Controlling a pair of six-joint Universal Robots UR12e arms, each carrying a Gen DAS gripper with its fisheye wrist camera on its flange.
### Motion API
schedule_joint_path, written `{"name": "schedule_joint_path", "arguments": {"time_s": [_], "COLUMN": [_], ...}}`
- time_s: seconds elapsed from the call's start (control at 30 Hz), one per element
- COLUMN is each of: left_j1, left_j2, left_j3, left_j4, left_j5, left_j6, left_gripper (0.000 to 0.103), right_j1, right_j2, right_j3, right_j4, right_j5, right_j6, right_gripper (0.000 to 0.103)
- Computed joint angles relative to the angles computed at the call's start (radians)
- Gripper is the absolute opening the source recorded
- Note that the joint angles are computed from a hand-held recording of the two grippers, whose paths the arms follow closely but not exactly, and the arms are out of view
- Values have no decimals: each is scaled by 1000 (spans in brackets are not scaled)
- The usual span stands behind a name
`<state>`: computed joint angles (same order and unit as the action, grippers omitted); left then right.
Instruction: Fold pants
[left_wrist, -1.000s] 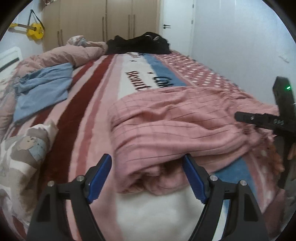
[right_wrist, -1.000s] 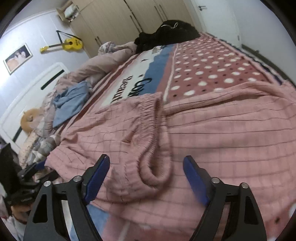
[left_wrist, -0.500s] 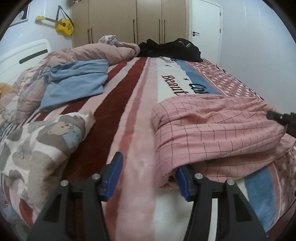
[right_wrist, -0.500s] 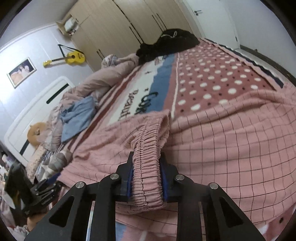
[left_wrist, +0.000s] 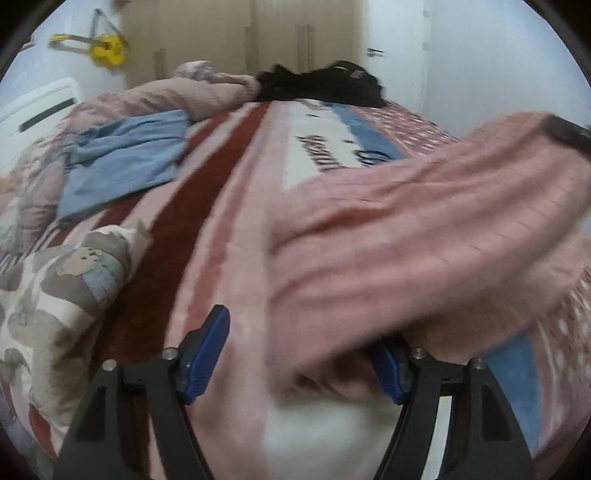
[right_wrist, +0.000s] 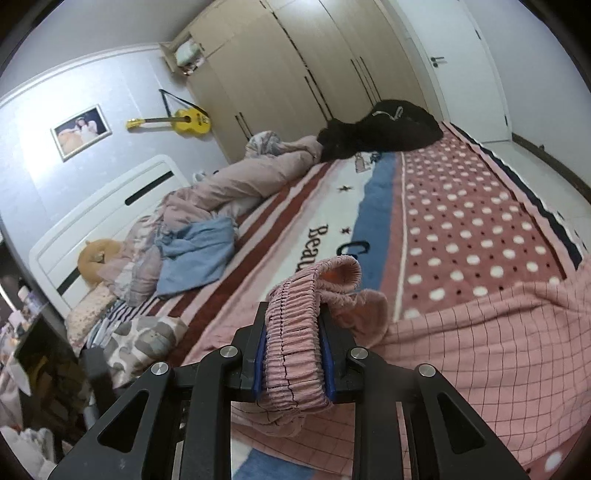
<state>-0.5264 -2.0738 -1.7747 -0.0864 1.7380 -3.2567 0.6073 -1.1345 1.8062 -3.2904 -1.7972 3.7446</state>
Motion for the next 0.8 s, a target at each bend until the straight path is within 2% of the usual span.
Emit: {"name": "schedule_joint_path", "arguments": {"time_s": [0.03,0.07,0.27,0.33,0.47,0.6,0.67,0.8], "left_j1": [-4,-3,1,12,34,20,26,32], "left_j2": [-6,-9,12,33,68,80,84,71], "left_j3": [4,4,-40,-67,-108,-117,-123,-112], "left_j4": [14,23,110,130,127,83,77,56], "left_j5": [48,64,60,17,-55,-21,-43,-55], "left_j6": [-9,-15,-19,-33,-62,-30,-49,-48], "left_gripper": [68,68,69,73,80,80,81,84], "right_j1": [2,4,-13,-17,-31,-27,-21,-31], "right_j2": [-2,-5,-25,-28,-35,-33,-33,-31], "right_j3": [1,6,72,91,121,119,114,125], "right_j4": [0,1,-29,-32,-46,-41,-26,-18], "right_j5": [-8,-20,-8,-15,12,15,-5,20], "right_j6": [-2,0,89,114,150,131,114,135], "right_gripper": [18,18,17,17,17,17,17,17]}}
